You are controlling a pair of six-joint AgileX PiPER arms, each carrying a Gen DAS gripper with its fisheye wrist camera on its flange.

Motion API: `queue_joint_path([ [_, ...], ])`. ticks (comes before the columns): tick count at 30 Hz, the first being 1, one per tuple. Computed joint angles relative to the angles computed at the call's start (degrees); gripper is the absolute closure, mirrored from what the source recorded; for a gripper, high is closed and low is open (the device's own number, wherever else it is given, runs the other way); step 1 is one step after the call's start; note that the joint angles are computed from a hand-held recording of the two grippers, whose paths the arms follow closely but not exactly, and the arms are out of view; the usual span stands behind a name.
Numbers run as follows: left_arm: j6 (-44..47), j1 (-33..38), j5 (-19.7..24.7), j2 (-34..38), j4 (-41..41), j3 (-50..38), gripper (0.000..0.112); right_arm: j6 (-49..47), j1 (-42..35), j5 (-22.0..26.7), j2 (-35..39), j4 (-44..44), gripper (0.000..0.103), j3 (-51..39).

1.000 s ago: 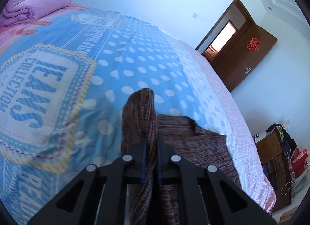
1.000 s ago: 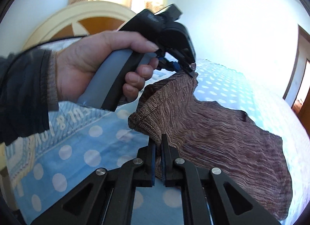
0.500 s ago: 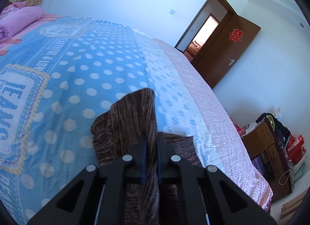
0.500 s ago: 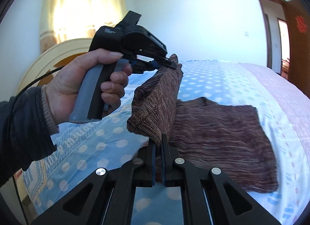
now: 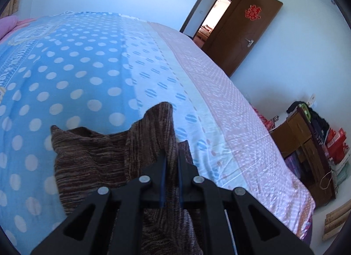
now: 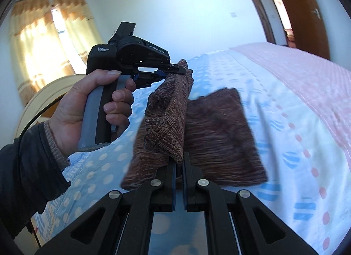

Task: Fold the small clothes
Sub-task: 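Lift the gripped edge with both tools and fold the sweater over, then lower the folded edge onto the sweater with both tools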

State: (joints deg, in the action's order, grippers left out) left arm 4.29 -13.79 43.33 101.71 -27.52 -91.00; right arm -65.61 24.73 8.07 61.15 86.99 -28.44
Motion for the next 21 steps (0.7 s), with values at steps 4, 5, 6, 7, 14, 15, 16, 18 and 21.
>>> queue_joint_path([
  [4, -3.74, -3.63, 0.74, 3.65, 5.01, -3.38, 0.103, -8.3, -10.14, 8.85, 2.42, 8.49, 0.1, 2.53],
  [5, -4.45, -4.41, 1.01, 4.65, 6.1, -4.24, 0.103, -8.79, -12.86, 11.54, 2.93, 8.89, 0.1, 3.19],
  [6, -5.22, -5.21, 1.01, 5.5, 7.13, -4.88, 0.103, -9.02, -14.94, 13.96, 3.62, 9.27, 0.1, 3.43],
  [7, -6.51, -6.2, 0.98, 6.55, 8.85, -5.74, 0.103, -9.02, -15.03, 14.09, 3.63, 9.23, 0.1, 3.44],
  [14, -12.6, -11.3, 0.62, 7.09, 20.27, -5.82, 0.092, -8.75, -22.31, 24.59, 11.13, 9.21, 0.099, 2.86],
  [15, -12.45, -11.65, -0.02, 5.83, 20.9, -4.42, 0.087, -9.62, -24.86, 28.27, 13.1, 10.08, 0.099, 2.88],
  [16, -11.91, -11.81, -0.92, 4.14, 21.06, -2.45, 0.077, -10.67, -25.72, 29.67, 13.64, 10.49, 0.099, 3.05],
  [18, -14.28, -12.8, -3.53, 0.67, 25.13, 1.86, 0.065, -11.44, -25.52, 29.53, 13.58, 11.23, 0.099, 3.32],
  [21, -15.06, -12.41, -8.18, -6.59, 27.56, 11.38, 0.05, -12.4, -25.51, 29.47, 12.94, 11.94, 0.099, 3.75],
])
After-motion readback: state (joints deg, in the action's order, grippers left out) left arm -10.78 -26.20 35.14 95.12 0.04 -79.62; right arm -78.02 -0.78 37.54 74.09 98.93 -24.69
